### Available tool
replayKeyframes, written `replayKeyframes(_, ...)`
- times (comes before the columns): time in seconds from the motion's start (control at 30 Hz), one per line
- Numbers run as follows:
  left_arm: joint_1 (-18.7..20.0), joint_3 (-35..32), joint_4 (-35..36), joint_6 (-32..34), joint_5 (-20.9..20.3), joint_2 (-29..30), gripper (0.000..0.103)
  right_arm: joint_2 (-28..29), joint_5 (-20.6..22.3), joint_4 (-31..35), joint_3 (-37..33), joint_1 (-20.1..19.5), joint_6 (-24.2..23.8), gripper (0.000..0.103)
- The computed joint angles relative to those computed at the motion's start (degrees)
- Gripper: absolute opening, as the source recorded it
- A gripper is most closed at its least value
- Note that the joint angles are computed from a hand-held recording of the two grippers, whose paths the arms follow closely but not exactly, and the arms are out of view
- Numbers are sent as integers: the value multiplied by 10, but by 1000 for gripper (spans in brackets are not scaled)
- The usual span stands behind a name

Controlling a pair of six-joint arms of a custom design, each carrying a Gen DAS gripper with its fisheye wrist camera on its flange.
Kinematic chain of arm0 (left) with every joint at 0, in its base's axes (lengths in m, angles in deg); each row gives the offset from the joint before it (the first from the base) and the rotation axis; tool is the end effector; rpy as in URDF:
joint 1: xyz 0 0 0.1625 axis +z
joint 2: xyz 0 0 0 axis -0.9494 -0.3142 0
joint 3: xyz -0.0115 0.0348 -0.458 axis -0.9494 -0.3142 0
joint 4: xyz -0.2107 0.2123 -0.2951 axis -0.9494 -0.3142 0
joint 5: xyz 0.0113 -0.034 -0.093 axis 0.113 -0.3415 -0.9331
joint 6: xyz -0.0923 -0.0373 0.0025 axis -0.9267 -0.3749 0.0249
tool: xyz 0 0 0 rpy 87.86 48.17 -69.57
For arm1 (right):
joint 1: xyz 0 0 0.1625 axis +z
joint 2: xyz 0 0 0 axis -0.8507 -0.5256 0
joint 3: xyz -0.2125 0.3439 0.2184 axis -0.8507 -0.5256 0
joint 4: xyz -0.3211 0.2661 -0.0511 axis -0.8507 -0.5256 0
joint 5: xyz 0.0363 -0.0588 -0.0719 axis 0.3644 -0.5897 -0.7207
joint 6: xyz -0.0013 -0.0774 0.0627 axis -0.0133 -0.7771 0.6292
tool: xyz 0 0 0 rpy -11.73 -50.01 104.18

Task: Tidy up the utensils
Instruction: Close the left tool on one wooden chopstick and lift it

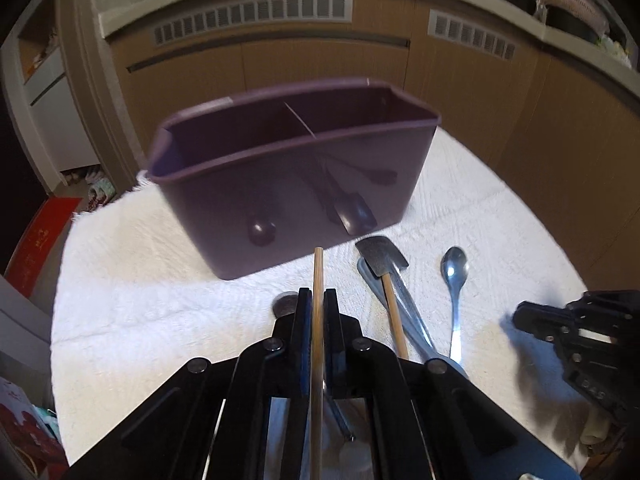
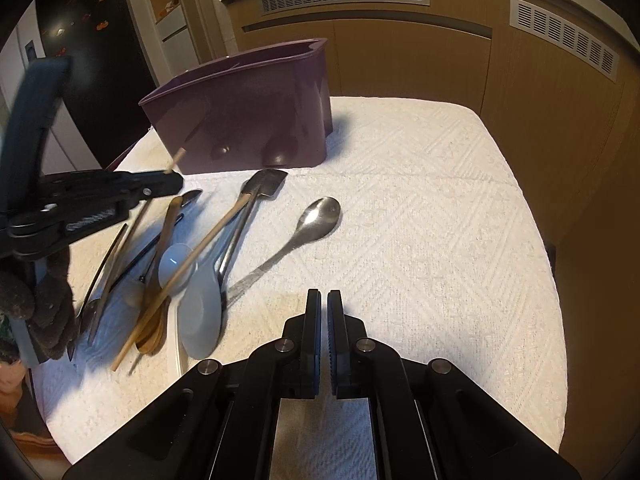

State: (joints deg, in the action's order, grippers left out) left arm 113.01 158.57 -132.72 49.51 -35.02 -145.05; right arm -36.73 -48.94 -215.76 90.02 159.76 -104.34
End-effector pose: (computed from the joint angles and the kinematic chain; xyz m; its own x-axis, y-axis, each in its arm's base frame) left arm -0.2598 -0.5089 0.1615 -0.7196 0.1562 -0.6766 0.5320 0.7503 -0.3925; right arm 0.1941 -0.4909 0.1999 -0.7559 -0.3770 0.5353 -0.5747 0.7737 -0.2666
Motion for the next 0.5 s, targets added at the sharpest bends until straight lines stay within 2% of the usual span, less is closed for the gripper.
replayKeyframes(0.23,-43,65,-32,-46,47,-83,4,0,36,73,-25,16,22,4)
replayKeyframes(0.4,-79,119,-3,-111,75,-159,5,14,65,125,-49,30,41,4)
replayKeyframes(0.5,-102,143,39,-153,86,-196,6,34,63,147,-71,39,56,4)
